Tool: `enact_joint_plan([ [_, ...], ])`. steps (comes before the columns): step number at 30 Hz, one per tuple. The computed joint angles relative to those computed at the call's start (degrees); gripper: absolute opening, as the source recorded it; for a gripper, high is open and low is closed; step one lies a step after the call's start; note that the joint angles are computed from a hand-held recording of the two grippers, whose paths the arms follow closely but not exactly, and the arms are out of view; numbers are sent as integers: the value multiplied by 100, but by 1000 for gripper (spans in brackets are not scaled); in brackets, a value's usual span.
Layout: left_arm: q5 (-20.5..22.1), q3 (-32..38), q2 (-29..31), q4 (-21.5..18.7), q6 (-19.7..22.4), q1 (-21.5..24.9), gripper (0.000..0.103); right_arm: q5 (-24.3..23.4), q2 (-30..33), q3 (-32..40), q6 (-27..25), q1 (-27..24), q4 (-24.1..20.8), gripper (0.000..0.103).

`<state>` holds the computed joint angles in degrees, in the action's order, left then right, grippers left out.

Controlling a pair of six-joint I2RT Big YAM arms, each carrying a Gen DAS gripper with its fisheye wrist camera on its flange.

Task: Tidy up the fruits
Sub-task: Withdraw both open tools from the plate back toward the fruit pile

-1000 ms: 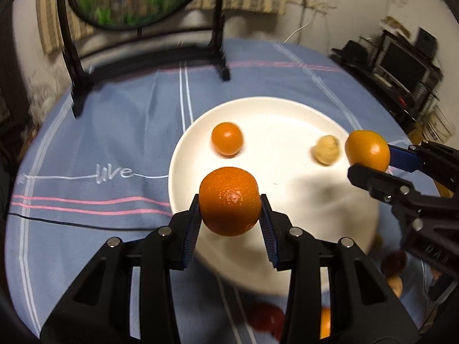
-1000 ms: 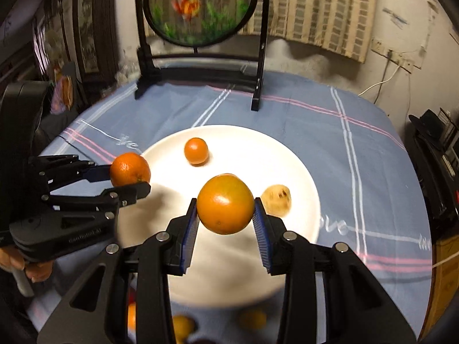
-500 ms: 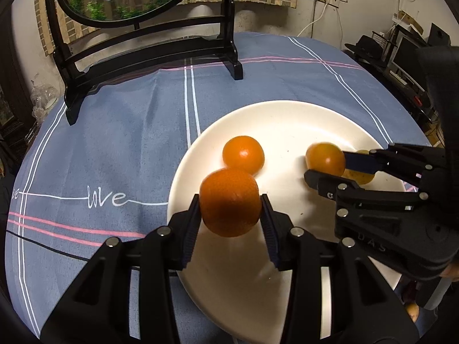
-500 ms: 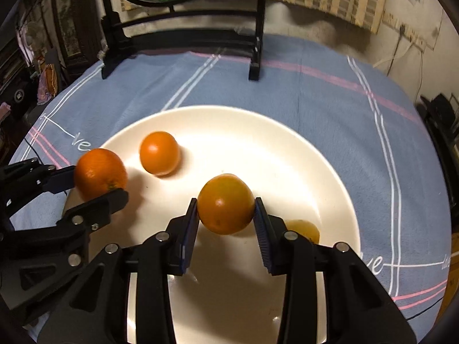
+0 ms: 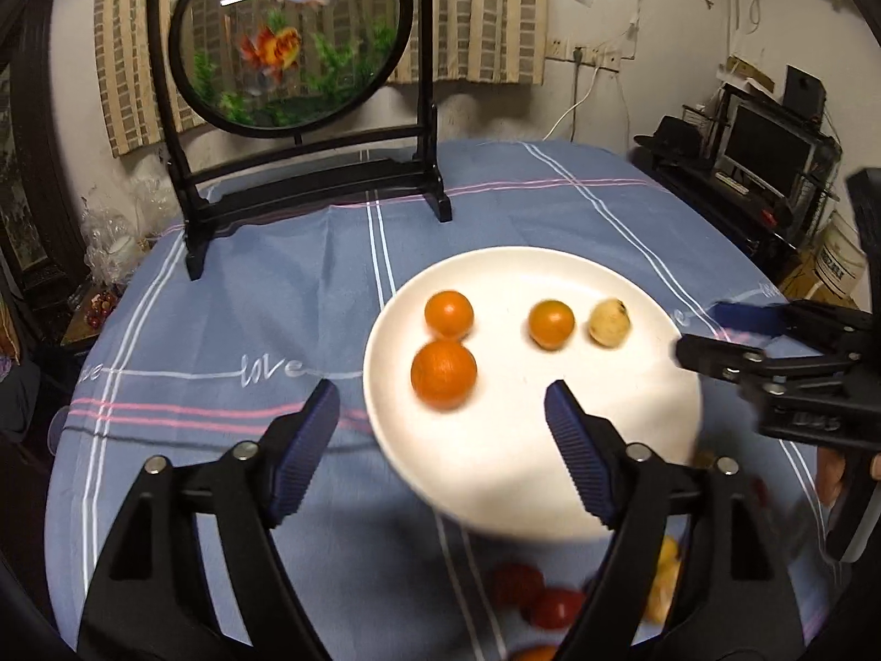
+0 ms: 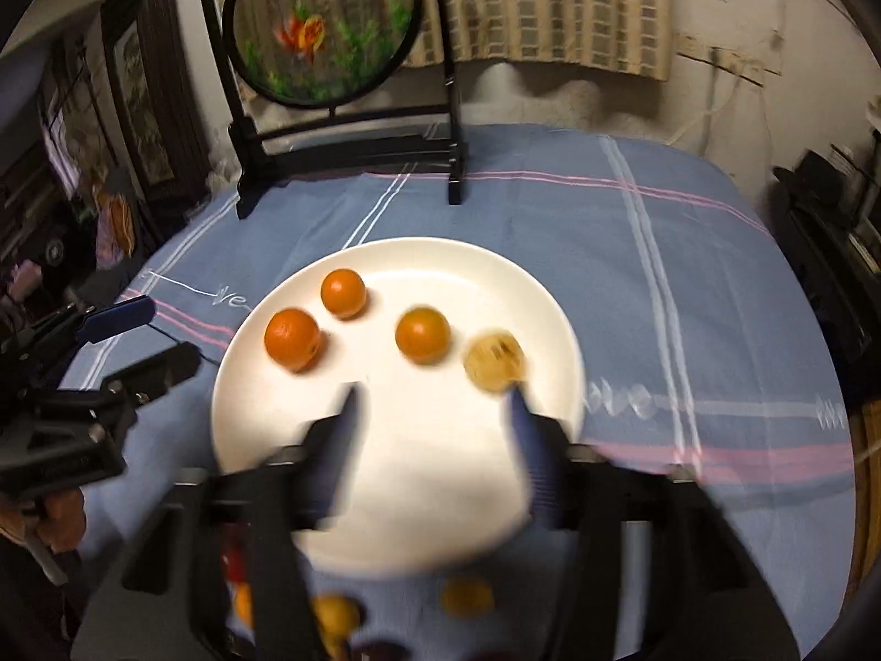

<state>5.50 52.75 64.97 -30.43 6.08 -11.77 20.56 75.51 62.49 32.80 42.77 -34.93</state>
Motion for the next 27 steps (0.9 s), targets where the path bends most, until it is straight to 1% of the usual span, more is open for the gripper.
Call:
enact_joint_plan([
  [2,-94,-302,-404,4,72,-43,83,94,-302,-305,165,148,24,72],
  [3,-95,-433,-585,-21,122,-60,84,124,-474,-487,307,251,-35,72],
  [5,-77,-651,-907,-111,173,-73,87,386,-743,-790,679,527,-190,72],
  [7,15,-870,-1239,-211,139,-49,88,531,-907,-982,982,757,-315,72],
  [8,91,-951,-1362,-268,128,2,90,595,-1035,-1126,1219,902,-380,72],
  [12,315,-1267,-1773,-546,55,196,90,771,-1426,-1545,1876,1319,-466,72],
  [15,219,-1508,-1996,-705,58,199,90,1000,-1470,-1644,2271,1659,-753,72],
  [18,310,-1708,-2172,-899,85,291,90,993,-1556,-1782,2530,1908,-781,72],
  [21,468,-1867,-2357,-1069,74,413,90,1004,-1576,-1896,2765,2075,-778,77],
  [23,585,-1956,-2482,-1198,109,477,90,983,-1578,-1940,2839,2133,-747,77],
  [27,689,-2126,-2745,-1395,213,423,90,973,-1568,-1973,2915,2189,-673,77],
])
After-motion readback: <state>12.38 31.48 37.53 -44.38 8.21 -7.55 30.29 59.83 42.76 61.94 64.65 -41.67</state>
